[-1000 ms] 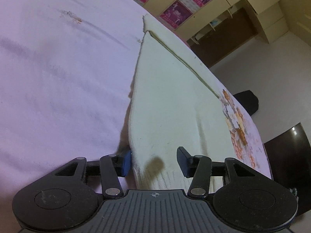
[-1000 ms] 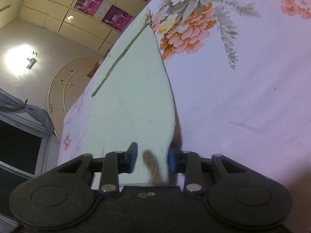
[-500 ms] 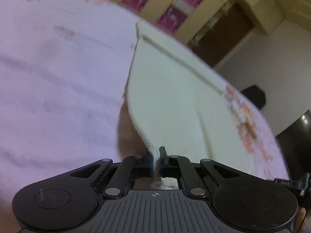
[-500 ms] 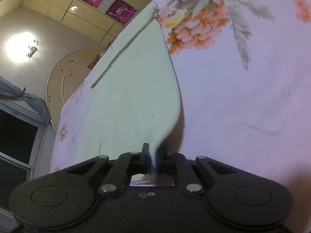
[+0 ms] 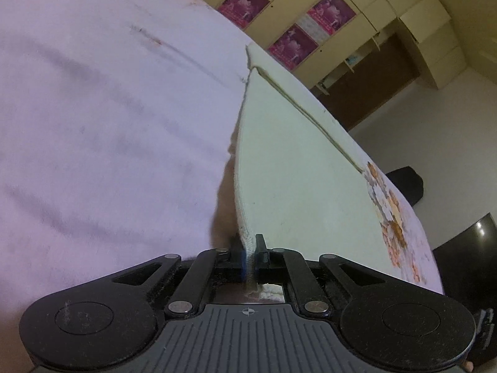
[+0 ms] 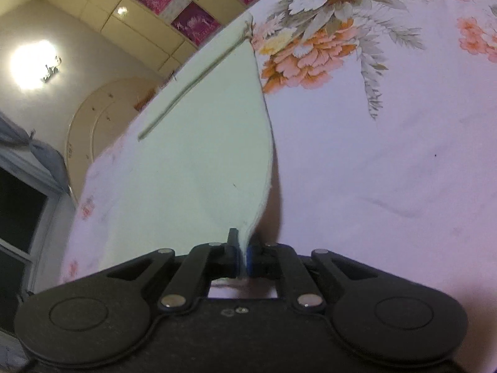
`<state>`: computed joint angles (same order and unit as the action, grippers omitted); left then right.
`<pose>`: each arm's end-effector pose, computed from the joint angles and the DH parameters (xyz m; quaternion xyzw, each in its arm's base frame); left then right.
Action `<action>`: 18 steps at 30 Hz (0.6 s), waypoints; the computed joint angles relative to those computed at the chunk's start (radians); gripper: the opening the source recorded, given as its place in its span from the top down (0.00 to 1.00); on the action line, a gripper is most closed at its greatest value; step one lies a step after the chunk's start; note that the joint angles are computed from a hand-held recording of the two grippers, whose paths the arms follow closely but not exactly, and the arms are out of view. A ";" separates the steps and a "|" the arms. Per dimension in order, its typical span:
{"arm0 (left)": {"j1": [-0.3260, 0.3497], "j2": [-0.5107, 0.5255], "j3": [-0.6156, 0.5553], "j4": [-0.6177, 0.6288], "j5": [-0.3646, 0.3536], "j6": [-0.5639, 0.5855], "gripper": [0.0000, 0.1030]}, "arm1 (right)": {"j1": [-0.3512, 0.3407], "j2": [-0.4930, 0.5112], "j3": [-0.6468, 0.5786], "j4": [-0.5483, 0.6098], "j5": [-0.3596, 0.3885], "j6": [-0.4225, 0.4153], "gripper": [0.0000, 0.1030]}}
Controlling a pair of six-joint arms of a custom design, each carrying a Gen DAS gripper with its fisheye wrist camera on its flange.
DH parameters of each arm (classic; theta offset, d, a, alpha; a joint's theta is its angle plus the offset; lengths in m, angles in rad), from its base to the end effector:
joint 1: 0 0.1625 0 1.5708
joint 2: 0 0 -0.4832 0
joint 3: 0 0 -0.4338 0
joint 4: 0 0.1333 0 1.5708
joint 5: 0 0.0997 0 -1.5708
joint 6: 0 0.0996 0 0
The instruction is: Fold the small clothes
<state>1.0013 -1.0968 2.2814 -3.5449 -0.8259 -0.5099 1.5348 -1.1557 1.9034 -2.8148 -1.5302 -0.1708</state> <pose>-0.1038 -0.5345 0.2098 -0.1143 0.8636 -0.4799 0.1041 0.1139 -0.6525 0.2697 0.0702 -0.9666 0.2463 0.0058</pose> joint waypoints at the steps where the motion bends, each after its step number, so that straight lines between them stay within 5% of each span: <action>1: 0.001 0.000 -0.003 0.005 0.000 0.003 0.95 | 0.002 -0.002 0.003 -0.009 0.003 -0.005 0.95; 10: -0.032 -0.017 -0.062 -0.090 -0.006 0.114 0.95 | 0.048 -0.009 -0.025 -0.037 0.031 -0.038 0.95; 18: 0.007 0.012 -0.322 -0.012 -0.078 0.297 0.95 | 0.137 0.082 -0.231 -0.022 0.054 -0.056 0.95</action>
<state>1.0081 -1.0852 1.9598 -3.5574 -0.9041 -0.2127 1.6718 -1.0733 1.6722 -2.8370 -1.4767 -0.2268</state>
